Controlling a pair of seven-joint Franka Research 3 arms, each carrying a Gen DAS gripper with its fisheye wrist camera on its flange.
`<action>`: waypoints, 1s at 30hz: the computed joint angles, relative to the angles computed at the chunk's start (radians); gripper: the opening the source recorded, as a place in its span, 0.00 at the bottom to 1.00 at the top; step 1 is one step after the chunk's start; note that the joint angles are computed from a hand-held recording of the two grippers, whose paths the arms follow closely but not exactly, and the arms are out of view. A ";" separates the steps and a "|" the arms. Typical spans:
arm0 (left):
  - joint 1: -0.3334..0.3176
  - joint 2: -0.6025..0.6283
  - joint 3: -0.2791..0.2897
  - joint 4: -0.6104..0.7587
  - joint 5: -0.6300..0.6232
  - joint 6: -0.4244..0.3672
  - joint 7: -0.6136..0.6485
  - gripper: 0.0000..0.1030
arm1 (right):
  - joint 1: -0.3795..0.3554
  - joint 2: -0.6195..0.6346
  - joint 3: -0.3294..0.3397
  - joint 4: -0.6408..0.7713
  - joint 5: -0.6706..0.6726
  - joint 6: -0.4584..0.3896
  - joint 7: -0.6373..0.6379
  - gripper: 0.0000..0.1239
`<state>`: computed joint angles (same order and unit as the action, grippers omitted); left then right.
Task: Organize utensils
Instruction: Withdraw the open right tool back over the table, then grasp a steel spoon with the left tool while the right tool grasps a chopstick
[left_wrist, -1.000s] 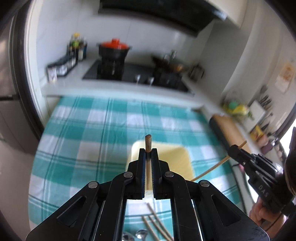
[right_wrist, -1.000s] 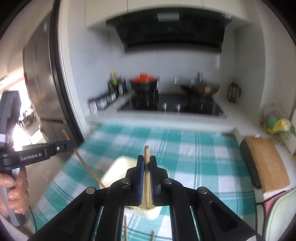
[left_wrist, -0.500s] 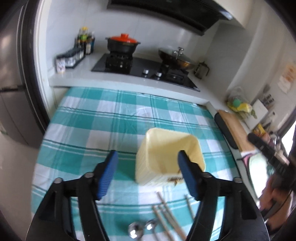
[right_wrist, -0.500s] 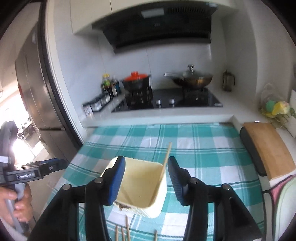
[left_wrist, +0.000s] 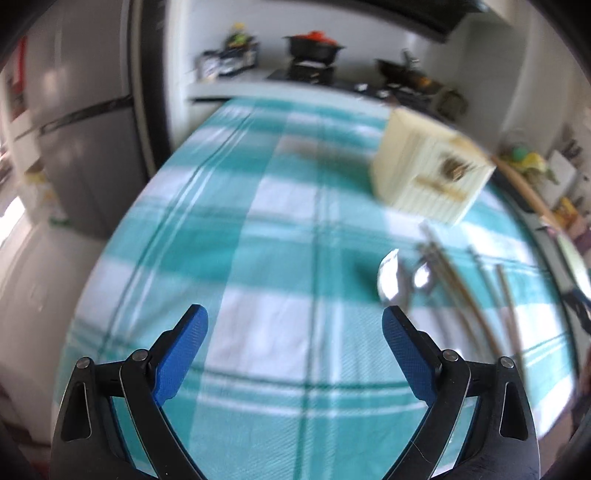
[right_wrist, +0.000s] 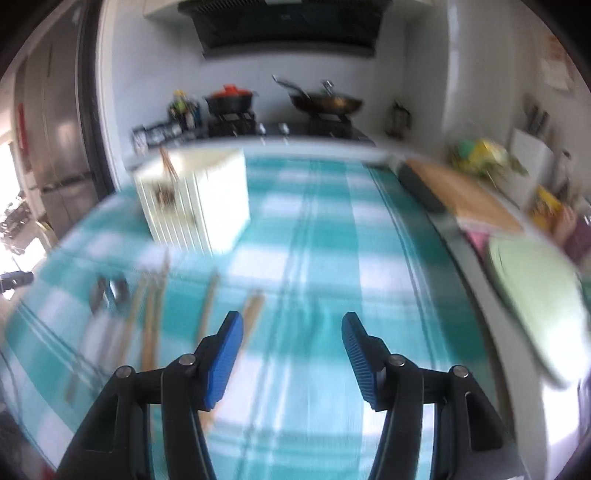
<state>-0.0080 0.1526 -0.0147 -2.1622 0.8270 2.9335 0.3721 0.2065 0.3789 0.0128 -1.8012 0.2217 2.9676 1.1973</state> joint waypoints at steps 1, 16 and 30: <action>-0.005 0.011 0.003 0.002 0.009 -0.008 -0.016 0.93 | 0.012 -0.005 -0.015 -0.030 -0.009 0.015 0.014 0.46; -0.029 0.103 -0.012 0.057 -0.027 -0.133 0.040 0.97 | -0.032 -0.025 0.042 -0.190 0.036 0.164 0.045 0.46; -0.066 0.095 -0.022 0.081 -0.147 -0.263 0.076 0.99 | -0.023 -0.033 0.031 -0.199 0.098 0.142 0.038 0.46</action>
<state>-0.0738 0.2479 -0.0369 -2.0809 0.6803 2.6703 0.4479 0.1832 0.3460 0.0443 -2.0002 0.3195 3.1096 1.2351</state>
